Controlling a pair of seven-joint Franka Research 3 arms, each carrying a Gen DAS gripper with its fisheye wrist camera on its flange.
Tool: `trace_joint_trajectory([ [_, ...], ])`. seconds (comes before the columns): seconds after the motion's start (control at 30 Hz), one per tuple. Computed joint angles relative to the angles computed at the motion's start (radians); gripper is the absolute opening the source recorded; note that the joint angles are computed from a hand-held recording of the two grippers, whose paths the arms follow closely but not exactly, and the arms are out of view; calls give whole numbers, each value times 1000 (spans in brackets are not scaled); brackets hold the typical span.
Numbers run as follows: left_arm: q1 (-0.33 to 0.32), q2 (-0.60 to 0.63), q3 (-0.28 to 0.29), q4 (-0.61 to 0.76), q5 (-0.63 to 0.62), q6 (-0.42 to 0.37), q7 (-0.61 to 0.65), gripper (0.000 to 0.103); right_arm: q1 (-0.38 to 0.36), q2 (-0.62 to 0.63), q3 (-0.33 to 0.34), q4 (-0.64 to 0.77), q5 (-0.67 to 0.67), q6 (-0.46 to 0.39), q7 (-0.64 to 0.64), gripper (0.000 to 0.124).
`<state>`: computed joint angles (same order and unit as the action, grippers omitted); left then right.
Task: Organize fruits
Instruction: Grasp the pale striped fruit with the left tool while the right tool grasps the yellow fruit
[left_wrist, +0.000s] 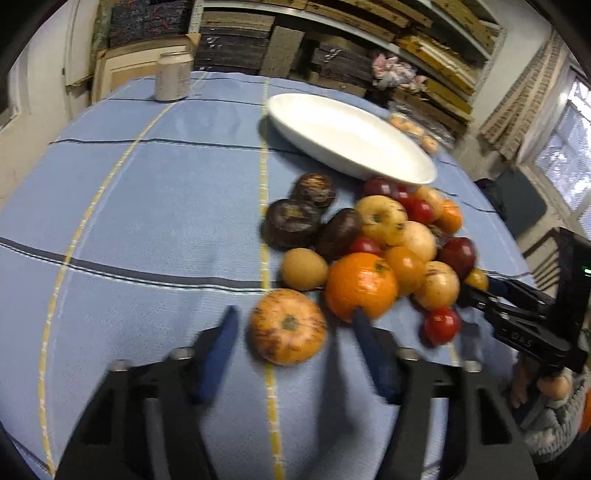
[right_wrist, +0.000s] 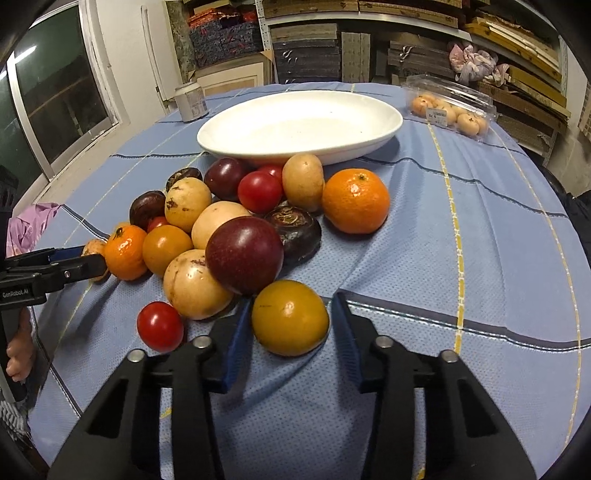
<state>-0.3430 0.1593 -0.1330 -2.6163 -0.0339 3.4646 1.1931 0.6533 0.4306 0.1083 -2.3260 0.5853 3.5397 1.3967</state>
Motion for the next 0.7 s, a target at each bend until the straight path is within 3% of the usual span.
trace_joint_trajectory([
  [0.03,28,1,-20,-2,40,8,-25,39,-17,-1,14,-4,-16,5,11,40],
  [0.1,79,3,-55,-1,128,6,-81,36,-32,-2,26,-9,-33,11,26,39],
  [0.2,-17,3,3,-2,24,-9,-7,36,-34,-4,27,-12,-41,11,35,39],
  [0.33,-212,10,118,9,-235,-12,199,36,-25,-4,19,-12,-38,11,35,38],
  [0.43,-284,11,143,12,-374,-3,299,35,-57,-6,43,-22,-71,20,59,38],
  [0.7,-198,-55,34,-15,-428,35,314,35,-192,-48,133,-102,-243,121,226,38],
])
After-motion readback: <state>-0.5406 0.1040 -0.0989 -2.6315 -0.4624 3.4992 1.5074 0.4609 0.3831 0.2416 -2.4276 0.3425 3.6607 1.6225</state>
